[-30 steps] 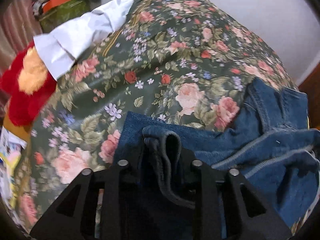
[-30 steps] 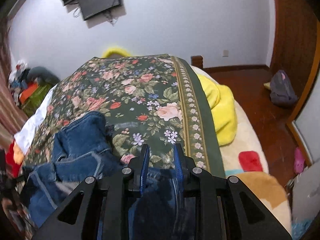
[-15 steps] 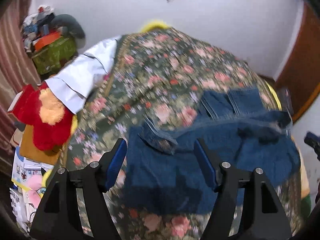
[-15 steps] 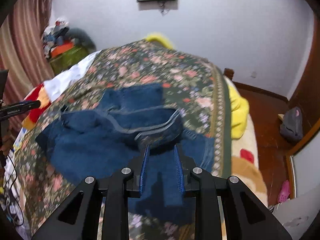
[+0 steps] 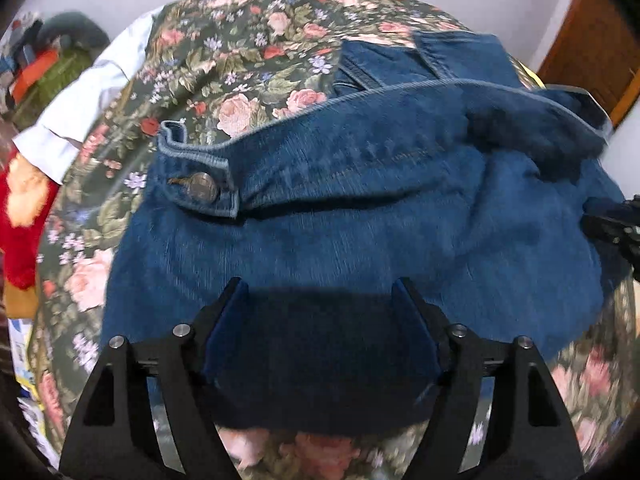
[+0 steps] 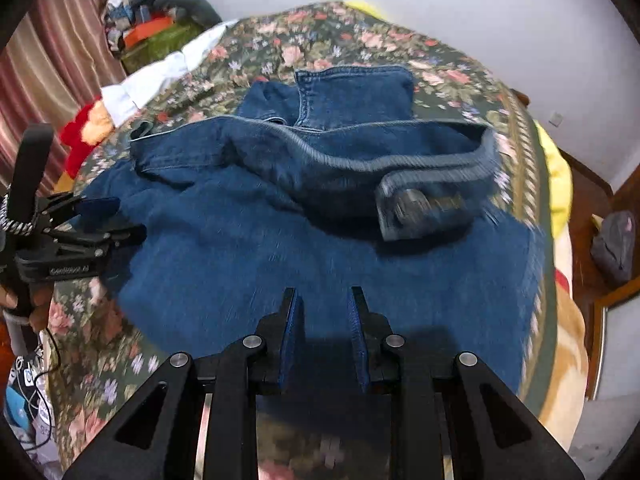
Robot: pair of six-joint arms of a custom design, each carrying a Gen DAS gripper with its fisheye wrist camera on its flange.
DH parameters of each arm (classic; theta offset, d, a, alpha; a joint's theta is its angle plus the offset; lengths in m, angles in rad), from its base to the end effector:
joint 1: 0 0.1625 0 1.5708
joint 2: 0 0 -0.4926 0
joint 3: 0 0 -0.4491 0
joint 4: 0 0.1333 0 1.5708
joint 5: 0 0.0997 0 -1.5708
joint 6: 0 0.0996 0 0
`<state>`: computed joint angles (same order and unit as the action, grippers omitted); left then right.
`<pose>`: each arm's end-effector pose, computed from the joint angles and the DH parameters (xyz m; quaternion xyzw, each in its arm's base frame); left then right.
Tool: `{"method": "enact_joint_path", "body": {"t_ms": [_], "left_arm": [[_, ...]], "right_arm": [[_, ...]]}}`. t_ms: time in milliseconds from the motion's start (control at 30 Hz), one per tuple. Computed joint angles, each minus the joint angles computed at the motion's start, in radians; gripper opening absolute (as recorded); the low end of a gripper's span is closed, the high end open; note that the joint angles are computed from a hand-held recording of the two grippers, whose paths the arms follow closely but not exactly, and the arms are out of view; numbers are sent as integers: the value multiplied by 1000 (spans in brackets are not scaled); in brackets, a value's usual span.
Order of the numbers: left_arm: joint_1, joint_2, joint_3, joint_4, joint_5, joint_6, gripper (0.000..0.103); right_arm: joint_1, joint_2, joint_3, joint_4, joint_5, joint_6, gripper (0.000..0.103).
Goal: Fold large clothes
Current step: 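Lift the hem with both tools and fold it over toward the collar, then lower the folded hem onto the jacket and open both tools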
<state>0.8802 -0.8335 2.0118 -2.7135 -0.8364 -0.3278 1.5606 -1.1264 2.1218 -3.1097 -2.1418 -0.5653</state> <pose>-0.2280 -0.5899 0.0348 0.1746 0.9167 -0.1605 0.3215 0.0735 -0.5856 0.2103 0.1806 -0.9096 0.1700 0.3332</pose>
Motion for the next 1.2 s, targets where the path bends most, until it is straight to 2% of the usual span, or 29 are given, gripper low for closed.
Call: {"method": "enact_joint_path", "body": {"t_ms": [133, 200, 267, 333, 467, 533, 600, 667, 933, 1067, 1200], "left_arm": [[31, 20, -51, -21, 4, 5, 74], [43, 35, -80, -33, 47, 10, 74], [54, 62, -113, -46, 125, 29, 76], [75, 76, -138, -49, 132, 37, 82], [90, 85, -146, -71, 128, 51, 82], [81, 76, -145, -27, 136, -7, 82], [70, 62, -136, -23, 104, -18, 81], [50, 55, -121, -64, 73, 27, 81], [-92, 36, -24, -193, 144, 166, 81], [-141, 24, 28, -256, 141, 203, 81], [-147, 36, 39, -244, 108, 177, 82]], "right_arm": [[0, 62, -111, 29, -3, 52, 21], [-6, 89, -149, -2, 9, 72, 21], [-19, 108, -176, -11, 26, 116, 21], [-29, 126, -198, 0, 31, 155, 21], [-14, 148, -194, -60, -5, 100, 21], [-2, 148, -176, -90, -19, 58, 21], [7, 134, -152, -79, -8, 40, 21], [17, 119, -121, -100, 6, 22, 21], [70, 45, -14, -133, 85, 9, 21], [79, 26, 34, -191, 74, -24, 21], [67, 58, 47, -236, -9, -62, 21]]}}
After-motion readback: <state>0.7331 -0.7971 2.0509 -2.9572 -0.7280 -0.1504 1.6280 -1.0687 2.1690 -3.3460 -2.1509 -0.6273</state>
